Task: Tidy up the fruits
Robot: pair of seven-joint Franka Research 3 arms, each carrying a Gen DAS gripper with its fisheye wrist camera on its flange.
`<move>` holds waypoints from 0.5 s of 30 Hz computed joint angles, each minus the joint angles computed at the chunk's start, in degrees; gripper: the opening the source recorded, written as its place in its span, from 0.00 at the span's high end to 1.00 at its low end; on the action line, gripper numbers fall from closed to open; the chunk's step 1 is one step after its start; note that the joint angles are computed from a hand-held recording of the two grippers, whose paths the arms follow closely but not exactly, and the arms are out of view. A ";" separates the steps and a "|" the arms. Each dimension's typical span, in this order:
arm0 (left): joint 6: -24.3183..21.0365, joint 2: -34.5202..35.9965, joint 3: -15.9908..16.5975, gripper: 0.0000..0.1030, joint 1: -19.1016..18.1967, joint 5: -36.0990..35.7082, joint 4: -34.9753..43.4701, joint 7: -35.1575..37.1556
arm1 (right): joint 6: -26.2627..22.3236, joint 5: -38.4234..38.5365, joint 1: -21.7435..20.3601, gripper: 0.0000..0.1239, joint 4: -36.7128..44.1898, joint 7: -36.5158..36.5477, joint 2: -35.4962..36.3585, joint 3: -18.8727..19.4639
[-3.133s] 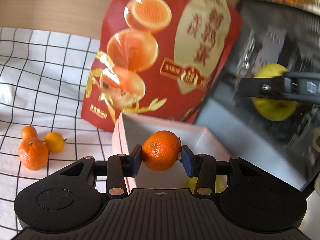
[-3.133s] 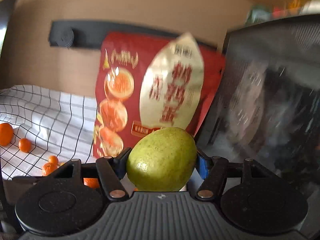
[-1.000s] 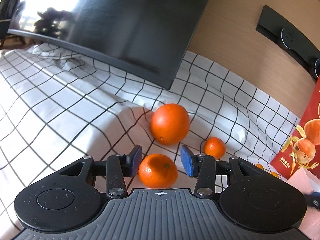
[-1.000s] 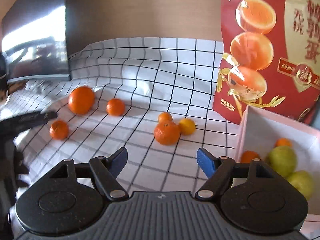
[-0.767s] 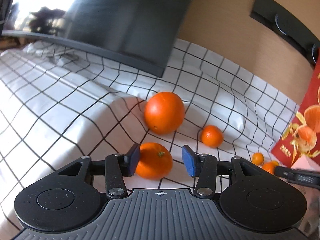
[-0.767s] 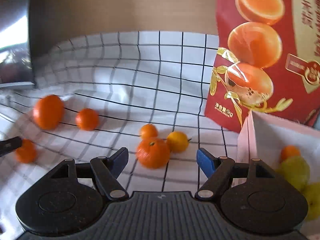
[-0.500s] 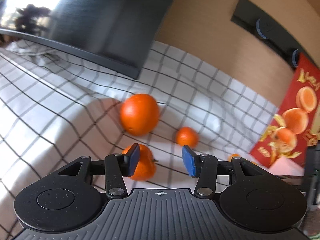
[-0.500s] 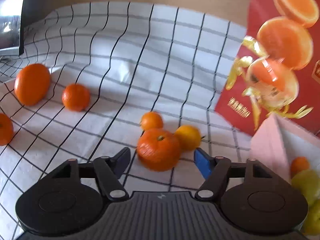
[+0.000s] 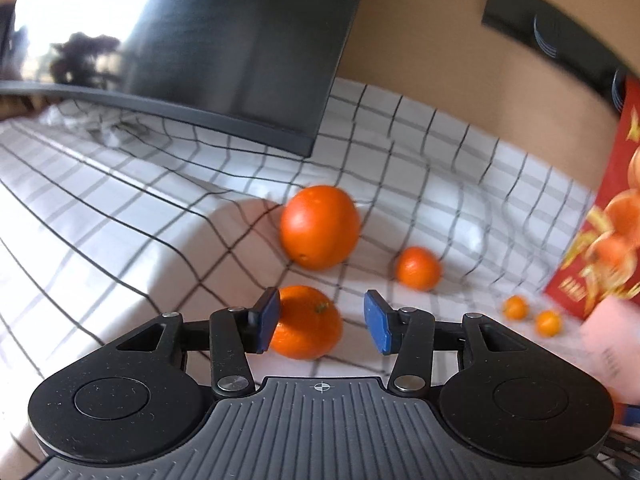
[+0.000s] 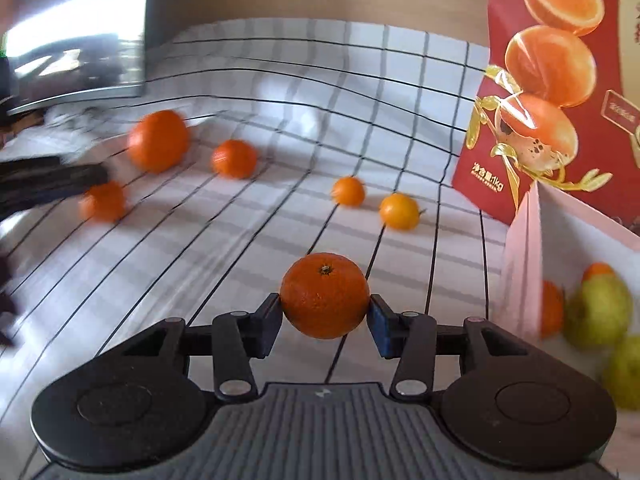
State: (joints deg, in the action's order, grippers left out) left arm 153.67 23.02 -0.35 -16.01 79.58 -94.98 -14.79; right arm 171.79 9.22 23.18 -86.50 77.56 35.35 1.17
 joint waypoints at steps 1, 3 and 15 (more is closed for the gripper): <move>-1.80 0.27 -0.28 0.50 -0.24 -1.16 0.31 2.29 | 1.86 1.20 -2.82 0.63 -4.67 -3.19 -2.89 3.47; -3.13 0.72 -0.16 0.49 -0.86 -0.68 0.74 3.88 | 4.56 4.69 -8.29 0.63 -11.95 -8.78 -7.36 9.63; -5.00 0.90 0.28 0.52 -0.87 -0.51 0.63 3.08 | 18.44 12.58 -17.60 0.63 -33.39 -13.36 -19.23 14.99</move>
